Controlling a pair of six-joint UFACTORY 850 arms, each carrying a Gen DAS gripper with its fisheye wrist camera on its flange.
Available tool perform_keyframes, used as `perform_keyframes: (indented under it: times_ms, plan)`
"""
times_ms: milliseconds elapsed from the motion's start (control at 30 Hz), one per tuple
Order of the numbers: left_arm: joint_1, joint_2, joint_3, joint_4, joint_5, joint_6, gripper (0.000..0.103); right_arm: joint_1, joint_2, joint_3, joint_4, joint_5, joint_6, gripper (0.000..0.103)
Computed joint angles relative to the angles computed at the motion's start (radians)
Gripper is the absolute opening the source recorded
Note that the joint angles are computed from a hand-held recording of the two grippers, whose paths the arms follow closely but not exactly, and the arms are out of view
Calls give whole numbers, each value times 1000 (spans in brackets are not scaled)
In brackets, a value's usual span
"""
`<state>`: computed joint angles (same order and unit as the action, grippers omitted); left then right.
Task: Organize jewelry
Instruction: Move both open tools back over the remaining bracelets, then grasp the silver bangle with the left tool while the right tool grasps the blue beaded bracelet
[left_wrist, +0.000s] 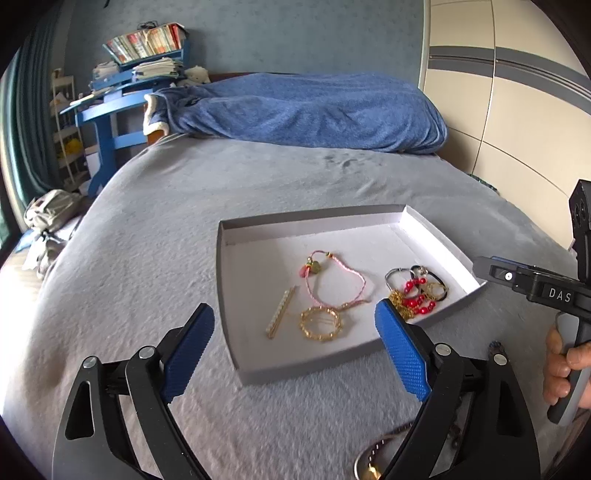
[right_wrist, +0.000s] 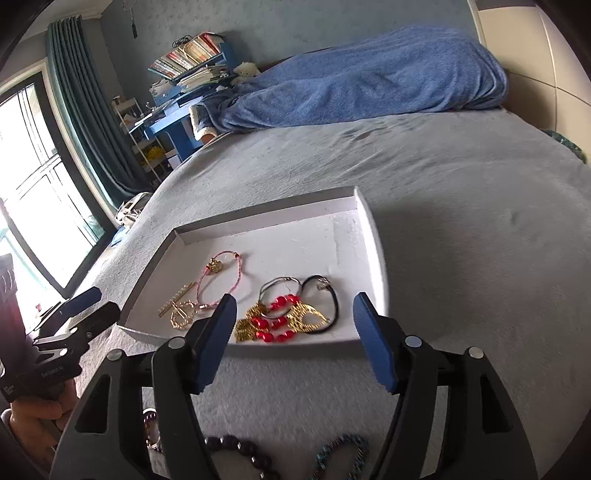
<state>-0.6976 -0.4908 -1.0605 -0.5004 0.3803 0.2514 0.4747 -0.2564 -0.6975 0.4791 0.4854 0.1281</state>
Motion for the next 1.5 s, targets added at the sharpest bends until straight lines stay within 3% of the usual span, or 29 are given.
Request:
perform_keyframes:
  times_ms: [267,700,1000,1367,1500]
  plan:
    - [-25,71,114,-46,42,9,89,40,63,77,121,30,-60,66]
    - [-72,90,171,66,18,-35,89,81,122,165,360,27,-203,67]
    - [-85,57,162,161,-53,-98,89,81,110,191,388,11,-202,70]
    - [-97,24,140,125,-93,-45,88,123,59,167,436,-8,-296,70]
    - [-91,13,126,183,-119,-99,78,122,35,146,451,-28,-335,70]
